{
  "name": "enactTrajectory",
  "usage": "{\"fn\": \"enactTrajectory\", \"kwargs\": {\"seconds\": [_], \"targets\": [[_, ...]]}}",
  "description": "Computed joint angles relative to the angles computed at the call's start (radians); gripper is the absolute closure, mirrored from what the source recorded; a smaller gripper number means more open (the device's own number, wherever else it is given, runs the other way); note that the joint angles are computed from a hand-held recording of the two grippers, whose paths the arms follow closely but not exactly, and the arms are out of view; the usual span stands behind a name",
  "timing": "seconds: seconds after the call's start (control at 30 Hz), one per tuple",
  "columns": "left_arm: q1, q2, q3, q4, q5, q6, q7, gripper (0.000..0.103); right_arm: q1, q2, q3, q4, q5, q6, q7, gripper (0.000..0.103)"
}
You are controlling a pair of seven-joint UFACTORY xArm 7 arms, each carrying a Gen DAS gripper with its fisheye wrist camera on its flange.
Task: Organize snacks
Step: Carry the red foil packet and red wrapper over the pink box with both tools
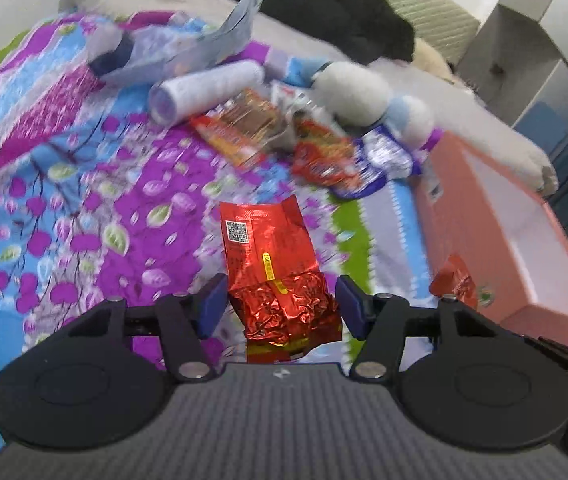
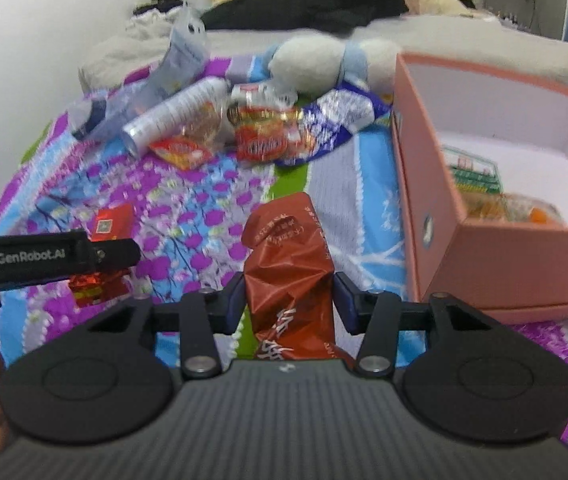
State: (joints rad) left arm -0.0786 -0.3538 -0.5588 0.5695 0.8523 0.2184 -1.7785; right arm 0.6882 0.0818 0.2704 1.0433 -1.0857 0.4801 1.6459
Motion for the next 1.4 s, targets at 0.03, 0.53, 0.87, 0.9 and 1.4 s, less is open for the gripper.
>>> {"fn": "enactTrajectory", "kwargs": {"seconds": [0.03,0.53,0.87,0.9,1.4], "targets": [[-0.021,-0.011,0.013,0.007,-0.019,0.010,0.022,0.039,-0.001,-0.015,0.000,-0.006,-0.001,-0.001,0.004,0.053],[-0.099,-0.074,-0.012,0.148,-0.171,0.097,0.212,0.039,-0.120,-0.263,0.105,-0.098,0.057,0.039,0.008,0.053],[-0.043,0.135,-0.143,0.361,0.045,0.068,0.107,0.039,-0.222,-0.489,0.163,-0.243,0.188,0.096,-0.048,0.053],[-0.047,0.168,-0.149,0.390,0.075,0.070,0.096,0.039,-0.231,-0.508,0.166,-0.257,0.205,0.101,-0.056,0.053],[-0.271,0.723,-0.044,0.915,0.220,0.174,0.263,0.039,-0.455,-0.571,0.154,-0.345,0.369,0.012,-0.229,0.053]]}}
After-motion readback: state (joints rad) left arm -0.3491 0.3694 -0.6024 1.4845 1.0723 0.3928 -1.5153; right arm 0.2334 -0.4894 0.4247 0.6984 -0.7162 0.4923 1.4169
